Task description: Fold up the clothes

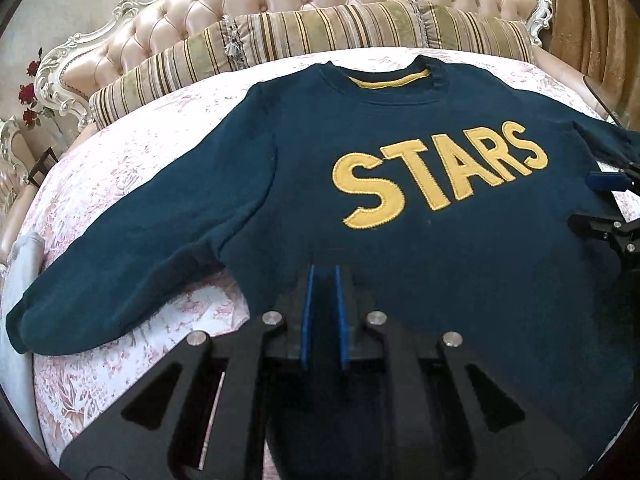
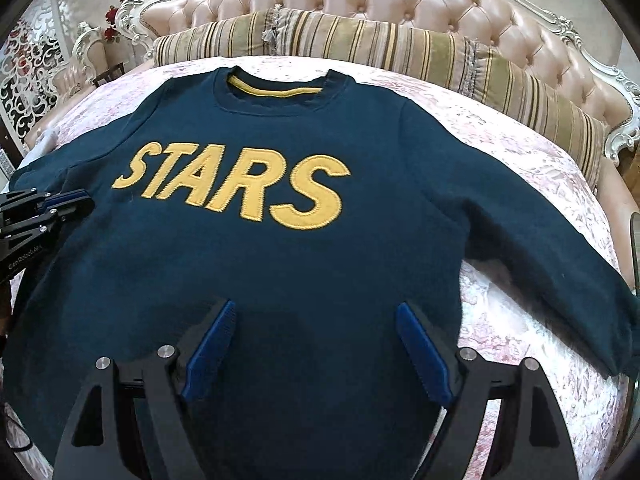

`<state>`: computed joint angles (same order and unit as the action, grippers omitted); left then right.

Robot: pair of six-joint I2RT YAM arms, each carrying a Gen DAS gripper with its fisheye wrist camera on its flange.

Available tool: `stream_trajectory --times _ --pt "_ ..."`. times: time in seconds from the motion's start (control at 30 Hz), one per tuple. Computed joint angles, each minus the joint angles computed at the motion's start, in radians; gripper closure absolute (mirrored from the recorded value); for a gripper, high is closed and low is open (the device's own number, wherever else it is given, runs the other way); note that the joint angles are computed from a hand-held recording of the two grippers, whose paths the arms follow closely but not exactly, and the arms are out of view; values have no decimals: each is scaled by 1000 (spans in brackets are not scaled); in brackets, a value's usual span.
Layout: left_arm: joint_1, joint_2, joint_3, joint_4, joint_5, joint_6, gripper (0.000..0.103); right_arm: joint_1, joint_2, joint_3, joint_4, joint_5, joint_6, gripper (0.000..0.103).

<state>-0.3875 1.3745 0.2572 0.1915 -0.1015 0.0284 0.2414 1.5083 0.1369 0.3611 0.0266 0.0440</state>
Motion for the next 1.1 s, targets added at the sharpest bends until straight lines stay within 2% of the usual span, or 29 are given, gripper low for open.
stream_trajectory --times 0.23,0.33,0.4,0.47,0.5,0.53,0.57,0.63,0.67,0.7,0.73,0.8,0.97,1.1 --pt "45 5 13 -12 56 31 86 -22 -17 -1 -32 -2 -22 19" --pt "117 -5 30 -47 156 36 86 -27 -46 12 -88 -6 -39 19" --pt "247 -70 37 -87 320 66 86 -13 -88 21 -139 0 -45 19" --pt "382 -124 51 -107 470 91 64 -3 -171 28 -196 1 -65 18" --pt "410 -125 61 -81 470 105 38 -1 -207 38 -222 6 -72 18" --pt "437 -123 71 -51 470 118 30 2 -212 59 -233 20 -79 18" --pt "456 -110 91 -32 466 128 30 -3 -187 86 -221 23 -96 18" --pt "440 -7 205 -103 431 138 30 -25 -112 147 -185 4 -128 18" --pt "444 48 259 -128 471 142 31 -42 -66 183 -169 -17 -139 18" --pt "442 103 314 -151 492 145 38 -68 -13 233 -169 -57 -143 18" --pt "413 163 368 -155 437 141 62 -93 40 289 -176 -99 -144 18" --pt "376 279 472 -156 369 127 79 -123 92 359 -189 -151 -149 18" --pt "317 453 646 -185 378 103 80 -164 265 530 -173 -203 -179 18" --pt "281 563 771 -272 303 102 80 -182 445 697 -245 -170 -174 18"
